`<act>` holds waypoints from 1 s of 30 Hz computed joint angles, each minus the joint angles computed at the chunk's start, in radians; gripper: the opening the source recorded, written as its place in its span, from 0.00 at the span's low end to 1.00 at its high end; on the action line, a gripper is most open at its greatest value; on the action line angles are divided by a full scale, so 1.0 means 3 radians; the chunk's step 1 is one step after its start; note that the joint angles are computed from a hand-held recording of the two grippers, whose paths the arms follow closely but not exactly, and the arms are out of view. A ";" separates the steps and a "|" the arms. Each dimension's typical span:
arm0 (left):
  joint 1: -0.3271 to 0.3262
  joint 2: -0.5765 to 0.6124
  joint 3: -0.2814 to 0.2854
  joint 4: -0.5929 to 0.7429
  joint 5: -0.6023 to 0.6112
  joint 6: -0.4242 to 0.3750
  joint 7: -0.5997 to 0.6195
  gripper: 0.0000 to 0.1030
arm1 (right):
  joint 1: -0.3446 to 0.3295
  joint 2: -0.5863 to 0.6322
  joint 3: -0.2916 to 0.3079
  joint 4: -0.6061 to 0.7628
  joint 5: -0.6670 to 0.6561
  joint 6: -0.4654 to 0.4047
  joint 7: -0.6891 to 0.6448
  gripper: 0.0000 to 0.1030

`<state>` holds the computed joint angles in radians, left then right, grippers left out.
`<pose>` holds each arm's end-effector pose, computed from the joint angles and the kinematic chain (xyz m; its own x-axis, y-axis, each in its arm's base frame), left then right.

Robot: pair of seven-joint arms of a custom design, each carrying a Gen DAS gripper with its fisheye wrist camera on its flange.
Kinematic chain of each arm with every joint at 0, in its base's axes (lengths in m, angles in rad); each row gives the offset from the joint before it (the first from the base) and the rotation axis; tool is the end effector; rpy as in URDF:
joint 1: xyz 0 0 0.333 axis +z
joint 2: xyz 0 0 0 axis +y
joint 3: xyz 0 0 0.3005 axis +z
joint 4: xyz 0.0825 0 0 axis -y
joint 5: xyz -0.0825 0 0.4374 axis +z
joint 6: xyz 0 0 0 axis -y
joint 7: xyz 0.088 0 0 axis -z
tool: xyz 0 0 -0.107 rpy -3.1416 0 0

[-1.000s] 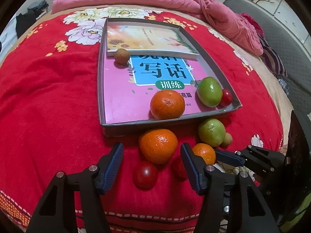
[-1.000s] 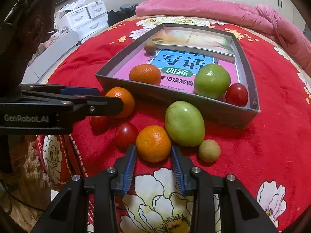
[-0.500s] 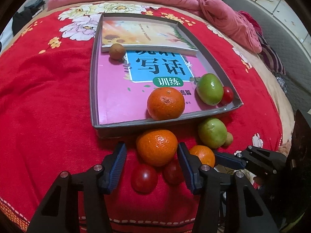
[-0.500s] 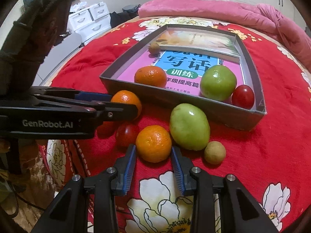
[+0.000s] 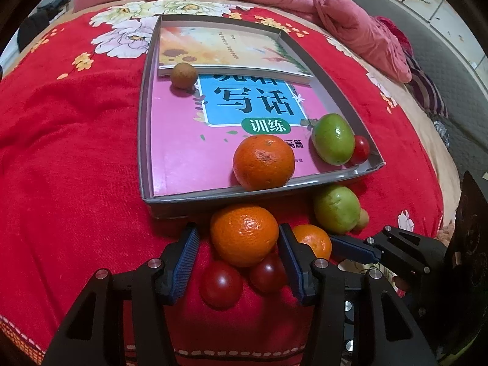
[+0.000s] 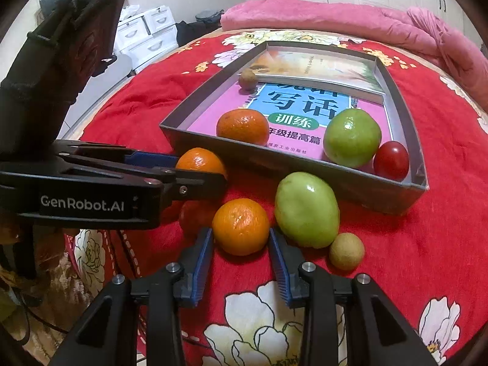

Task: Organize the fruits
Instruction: 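Grasp an orange with the right tool while the left tool grasps another orange, then lift both held oranges and carry them over the tray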

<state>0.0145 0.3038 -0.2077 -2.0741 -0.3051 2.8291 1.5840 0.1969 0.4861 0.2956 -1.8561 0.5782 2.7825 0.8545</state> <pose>0.6463 -0.1080 0.2798 0.0283 -0.9646 0.2623 -0.9083 -0.1343 -0.3961 0.6391 0.3002 0.2599 0.6342 -0.7430 -0.2139 -0.7145 -0.4575 -0.5293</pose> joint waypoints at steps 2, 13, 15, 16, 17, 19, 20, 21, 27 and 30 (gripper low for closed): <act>0.0001 0.0011 0.0001 0.0012 0.0003 -0.0003 -0.0001 0.52 | -0.0006 0.0009 0.0014 0.0002 0.0006 0.0027 -0.0029 0.37; 0.0088 -0.0008 -0.0089 -0.0005 -0.0255 -0.0012 0.0225 0.43 | -0.0129 -0.0008 0.0156 -0.0024 0.0221 0.0072 -0.0319 0.36; 0.0084 -0.0012 -0.0084 -0.0007 -0.0275 -0.0011 0.0240 0.42 | -0.0125 -0.0028 0.0154 -0.0038 0.0258 0.0075 -0.0361 0.36; 0.0079 -0.0016 -0.0080 -0.0013 -0.0278 -0.0006 0.0243 0.42 | -0.0116 -0.0043 0.0145 -0.0054 0.0267 0.0084 -0.0372 0.36; 0.0074 -0.0023 -0.0076 -0.0021 -0.0281 0.0002 0.0244 0.42 | -0.0113 -0.0055 0.0140 -0.0065 0.0280 0.0080 -0.0385 0.36; 0.0065 -0.0041 -0.0069 -0.0038 -0.0285 0.0016 0.0243 0.42 | -0.0097 -0.0076 0.0119 -0.0085 0.0295 0.0084 -0.0387 0.36; 0.0066 -0.0051 -0.0072 -0.0049 -0.0297 0.0026 0.0250 0.42 | -0.0102 -0.0087 0.0122 -0.0095 0.0318 0.0088 -0.0405 0.36; 0.0071 -0.0062 -0.0078 -0.0060 -0.0316 0.0032 0.0262 0.42 | -0.0110 -0.0096 0.0128 -0.0102 0.0345 0.0089 -0.0426 0.36; 0.0071 -0.0171 -0.0075 -0.0158 -0.0395 0.0092 0.0294 0.42 | -0.0168 -0.0170 0.0175 -0.0149 0.0601 0.0113 -0.0634 0.36; 0.0046 -0.0232 -0.0056 -0.0207 -0.0391 0.0116 0.0284 0.42 | -0.0183 -0.0193 0.0194 -0.0154 0.0739 0.0140 -0.0767 0.36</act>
